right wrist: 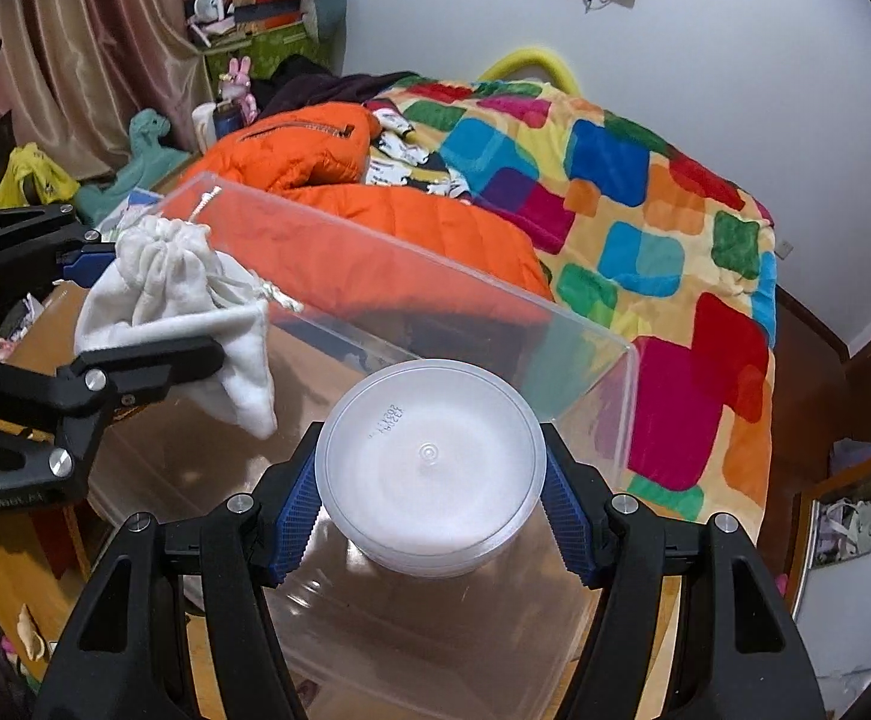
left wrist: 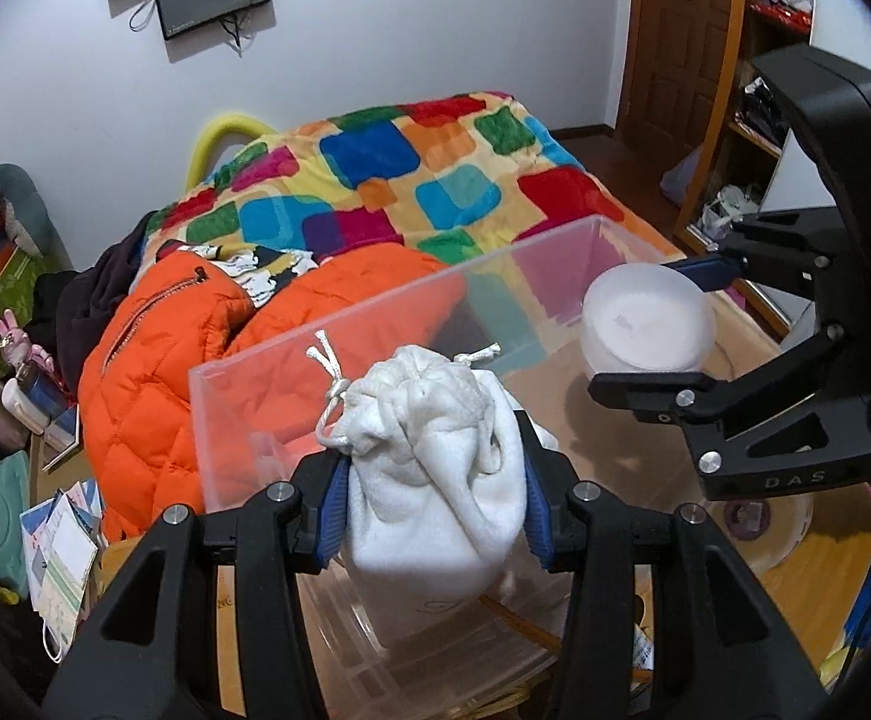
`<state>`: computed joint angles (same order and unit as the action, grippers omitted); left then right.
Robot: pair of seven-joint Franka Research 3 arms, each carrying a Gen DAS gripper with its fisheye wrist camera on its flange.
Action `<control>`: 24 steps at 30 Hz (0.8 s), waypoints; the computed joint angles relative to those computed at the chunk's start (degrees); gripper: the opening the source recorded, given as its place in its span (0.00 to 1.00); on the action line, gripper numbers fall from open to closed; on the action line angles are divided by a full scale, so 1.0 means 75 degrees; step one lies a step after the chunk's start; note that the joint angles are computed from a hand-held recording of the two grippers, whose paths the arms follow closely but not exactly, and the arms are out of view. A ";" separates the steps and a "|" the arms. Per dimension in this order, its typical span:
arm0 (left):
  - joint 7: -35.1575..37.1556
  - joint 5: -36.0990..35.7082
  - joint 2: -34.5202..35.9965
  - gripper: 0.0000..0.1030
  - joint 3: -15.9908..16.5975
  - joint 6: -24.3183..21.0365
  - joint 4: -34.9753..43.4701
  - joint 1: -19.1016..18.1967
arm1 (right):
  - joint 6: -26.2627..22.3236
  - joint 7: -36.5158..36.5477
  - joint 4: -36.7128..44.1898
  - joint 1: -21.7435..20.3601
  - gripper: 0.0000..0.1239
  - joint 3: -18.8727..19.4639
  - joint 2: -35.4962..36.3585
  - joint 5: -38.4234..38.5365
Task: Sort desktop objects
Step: 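Lower both held items into the clear box and open both tools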
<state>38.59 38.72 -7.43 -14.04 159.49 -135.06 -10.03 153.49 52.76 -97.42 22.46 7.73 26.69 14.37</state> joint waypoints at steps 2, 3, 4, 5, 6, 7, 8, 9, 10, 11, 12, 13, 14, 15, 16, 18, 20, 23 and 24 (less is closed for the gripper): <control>0.0070 -0.0045 0.0061 0.46 0.0009 -0.0035 0.0019 -0.0016 | -0.0105 0.0028 0.0068 0.0033 0.50 -0.0026 0.0050 -0.0054; 0.0124 -0.0100 0.0078 0.46 0.0019 -0.0045 0.0018 -0.0032 | -0.0141 0.0084 0.0111 0.0070 0.50 -0.0060 0.0086 -0.0104; 0.0178 -0.0159 0.0101 0.46 0.0027 -0.0076 0.0031 -0.0048 | -0.0188 0.0097 0.0148 0.0070 0.50 -0.0061 0.0111 -0.0113; 0.0249 -0.0224 0.0129 0.46 0.0037 -0.0089 0.0039 -0.0065 | -0.0226 0.0114 0.0163 0.0080 0.50 -0.0068 0.0122 -0.0133; 0.0272 -0.0236 0.0147 0.46 0.0033 -0.0119 0.0048 -0.0076 | -0.0257 0.0134 0.0178 0.0093 0.50 -0.0077 0.0134 -0.0159; 0.0277 -0.0230 0.0166 0.46 0.0026 -0.0160 0.0060 -0.0085 | -0.0283 0.0163 0.0206 0.0114 0.50 -0.0096 0.0154 -0.0199; 0.0309 -0.0247 0.0195 0.46 0.0029 -0.0171 0.0068 -0.0097 | -0.0310 0.0205 0.0227 0.0152 0.50 -0.0130 0.0168 -0.0270; 0.0321 -0.0288 0.0207 0.46 0.0044 -0.0143 0.0068 -0.0103 | -0.0326 0.0232 0.0239 0.0173 0.50 -0.0147 0.0178 -0.0320; 0.0364 -0.0377 0.0212 0.46 0.0062 -0.0130 0.0063 -0.0116 | -0.0363 0.0268 0.0262 0.0201 0.50 -0.0165 0.0194 -0.0377; 0.0399 -0.0437 0.0223 0.47 0.0078 -0.0107 0.0062 -0.0119 | -0.0442 0.0321 0.0320 0.0210 0.50 -0.0178 0.0226 -0.0403; 0.0383 -0.0426 0.0224 0.47 0.0076 -0.0099 0.0058 -0.0115 | -0.0516 0.0340 0.0366 0.0199 0.50 -0.0168 0.0249 -0.0403; 0.0343 -0.0395 0.0227 0.47 0.0069 -0.0108 0.0060 -0.0107 | -0.0589 0.0356 0.0426 0.0191 0.50 -0.0161 0.0283 -0.0405; 0.0330 -0.0391 0.0229 0.47 0.0072 -0.0092 0.0053 -0.0105 | -0.0612 0.0374 0.0438 0.0193 0.50 -0.0164 0.0292 -0.0417; 0.0287 -0.0341 0.0227 0.47 0.0063 -0.0101 0.0054 -0.0098 | -0.0631 0.0403 0.0447 0.0202 0.50 -0.0170 0.0300 -0.0432; 0.0242 -0.0282 0.0226 0.47 0.0056 -0.0106 0.0054 -0.0090 | -0.0637 0.0431 0.0454 0.0210 0.50 -0.0176 0.0306 -0.0448; 0.0266 -0.0302 0.0220 0.47 0.0063 -0.0101 0.0050 -0.0099 | -0.0751 0.0475 0.0551 0.0214 0.50 -0.0184 0.0364 -0.0477; 0.0255 -0.0272 0.0219 0.47 0.0060 -0.0115 0.0055 -0.0096 | -0.0871 0.0513 0.0631 0.0201 0.50 -0.0175 0.0416 -0.0465; 0.0218 -0.0245 0.0221 0.50 0.0053 -0.0155 0.0067 -0.0097 | -0.1159 0.0687 0.0839 0.0214 0.50 -0.0208 0.0546 -0.0474; 0.0197 -0.0225 0.0224 0.50 0.0053 -0.0171 0.0076 -0.0093 | -0.1226 0.0729 0.0887 0.0219 0.50 -0.0216 0.0574 -0.0486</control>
